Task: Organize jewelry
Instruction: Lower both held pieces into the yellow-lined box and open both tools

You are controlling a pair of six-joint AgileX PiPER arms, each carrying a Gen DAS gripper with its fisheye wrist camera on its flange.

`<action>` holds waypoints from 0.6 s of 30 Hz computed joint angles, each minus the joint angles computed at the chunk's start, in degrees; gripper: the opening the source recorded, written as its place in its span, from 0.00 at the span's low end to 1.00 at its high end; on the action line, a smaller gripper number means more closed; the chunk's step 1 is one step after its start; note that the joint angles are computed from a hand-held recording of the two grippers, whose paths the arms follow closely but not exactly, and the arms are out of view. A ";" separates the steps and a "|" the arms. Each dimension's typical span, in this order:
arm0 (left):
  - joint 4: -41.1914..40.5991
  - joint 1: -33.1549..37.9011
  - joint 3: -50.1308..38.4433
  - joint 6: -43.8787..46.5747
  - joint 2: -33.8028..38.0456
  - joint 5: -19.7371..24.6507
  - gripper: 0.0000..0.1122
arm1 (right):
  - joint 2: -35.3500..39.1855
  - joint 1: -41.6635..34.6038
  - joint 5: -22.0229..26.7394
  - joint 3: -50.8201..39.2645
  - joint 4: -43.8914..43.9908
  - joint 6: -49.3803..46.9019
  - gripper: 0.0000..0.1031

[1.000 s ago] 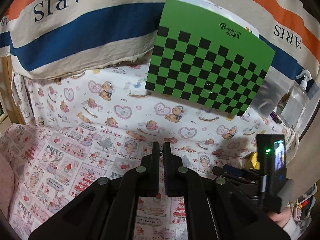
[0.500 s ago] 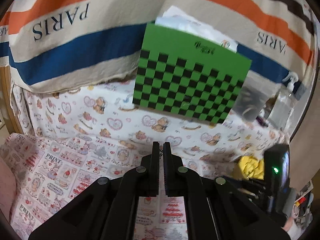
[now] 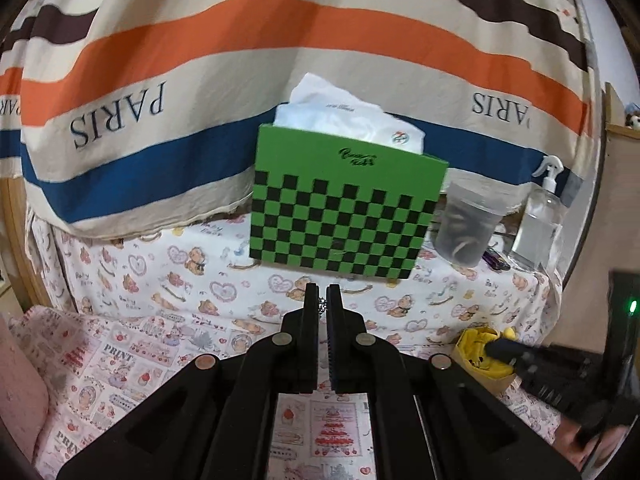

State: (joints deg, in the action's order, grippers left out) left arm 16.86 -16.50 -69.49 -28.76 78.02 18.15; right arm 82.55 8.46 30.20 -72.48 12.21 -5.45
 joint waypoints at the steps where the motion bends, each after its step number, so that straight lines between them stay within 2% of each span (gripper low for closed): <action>1: -0.80 -0.36 -0.12 0.81 -0.27 0.11 0.02 | -0.45 -1.07 0.44 -0.30 1.92 -1.65 0.15; 3: 0.26 -1.55 -1.02 -0.11 -0.16 0.55 0.02 | -0.99 -2.54 -0.54 -0.23 2.50 -2.12 0.15; 6: 10.22 -4.71 -3.58 -9.44 0.92 2.11 0.02 | -1.66 -6.73 -0.48 -0.67 9.11 -7.93 0.15; 10: 6.44 -8.46 -9.63 -5.30 3.45 5.63 0.02 | -1.22 -11.28 1.54 -1.97 16.00 -13.47 0.15; 13: 8.53 -12.22 -15.84 -7.01 7.07 9.34 0.02 | -1.46 -14.00 1.90 -1.83 20.19 -18.01 0.15; 16: 17.19 -16.96 -23.91 -13.61 13.03 15.27 0.02 | -1.09 -16.61 1.86 -1.23 24.66 -22.05 0.15; 18: 16.36 -18.61 -30.13 -11.91 17.80 18.22 0.02 | -0.63 -18.95 2.67 -0.86 28.37 -25.07 0.15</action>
